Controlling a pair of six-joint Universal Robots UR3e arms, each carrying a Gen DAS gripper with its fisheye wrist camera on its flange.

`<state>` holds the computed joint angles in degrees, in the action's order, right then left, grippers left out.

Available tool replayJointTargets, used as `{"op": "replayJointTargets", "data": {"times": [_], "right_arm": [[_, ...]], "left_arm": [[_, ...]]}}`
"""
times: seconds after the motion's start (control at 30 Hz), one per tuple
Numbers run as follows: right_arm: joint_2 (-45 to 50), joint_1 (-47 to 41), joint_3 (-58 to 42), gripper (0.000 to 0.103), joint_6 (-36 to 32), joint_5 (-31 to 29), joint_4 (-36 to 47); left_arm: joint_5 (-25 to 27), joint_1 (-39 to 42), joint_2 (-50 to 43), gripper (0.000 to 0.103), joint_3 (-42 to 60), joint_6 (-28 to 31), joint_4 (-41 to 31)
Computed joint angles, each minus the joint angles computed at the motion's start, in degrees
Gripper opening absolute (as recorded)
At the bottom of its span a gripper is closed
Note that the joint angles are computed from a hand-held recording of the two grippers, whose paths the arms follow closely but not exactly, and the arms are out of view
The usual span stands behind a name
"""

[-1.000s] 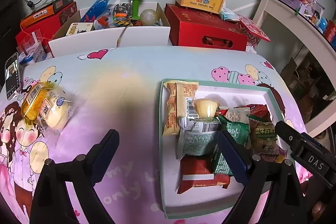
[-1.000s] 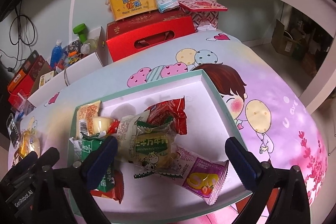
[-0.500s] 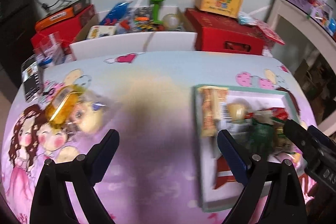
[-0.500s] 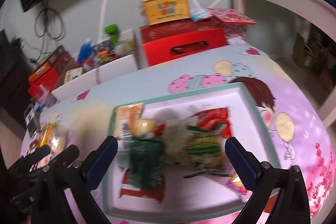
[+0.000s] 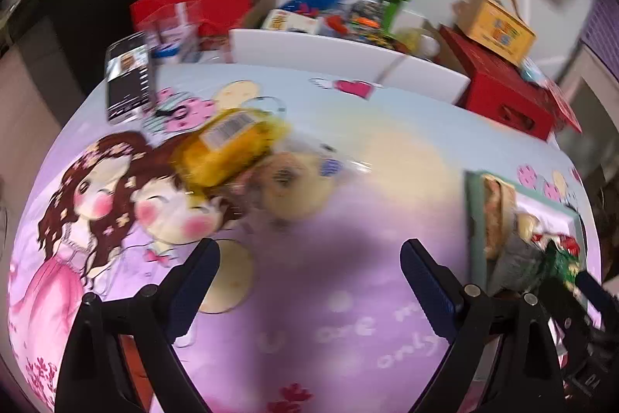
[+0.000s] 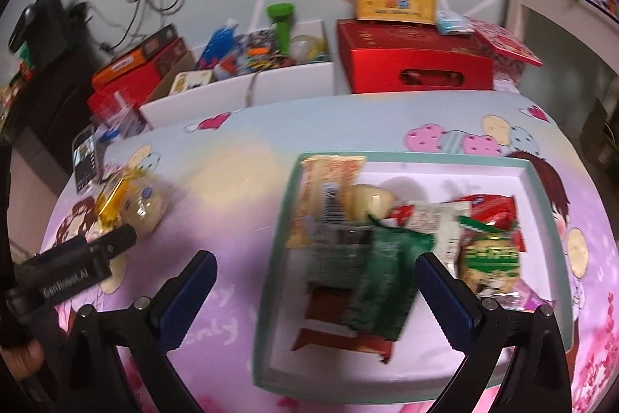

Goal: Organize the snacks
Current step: 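Move both open tools from the tray back to the yellow bag and round bun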

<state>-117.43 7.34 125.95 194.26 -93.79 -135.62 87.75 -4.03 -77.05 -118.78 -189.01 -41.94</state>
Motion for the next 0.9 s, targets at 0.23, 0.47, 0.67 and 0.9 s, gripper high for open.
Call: {"op": "replayJointTargets", "data": {"times": [0.23, 0.47, 0.67, 0.9], "right_arm": [[6.8, 6.9, -3.7, 0.103, 2.3, -2.6, -2.3], [12.4, 11.6, -6.6, 0.103, 4.4, -4.2, -3.8], [17.3, 14.8, -9.0, 0.103, 5.0, -5.7, -5.2], [22.4, 15.8, -10.9, 0.103, 4.9, -4.3, -7.9]], "left_arm": [[-3.5, 10.8, 6.5, 0.095, -4.2, 3.1, -2.6], [-8.6, 21.0, 12.2, 0.095, -7.2, 7.4, -5.8], [-11.8, 24.9, 12.3, 0.095, -7.9, 9.3, -6.5], [-15.8, 27.6, 9.1, 0.095, -8.4, 10.8, -5.2]]}}
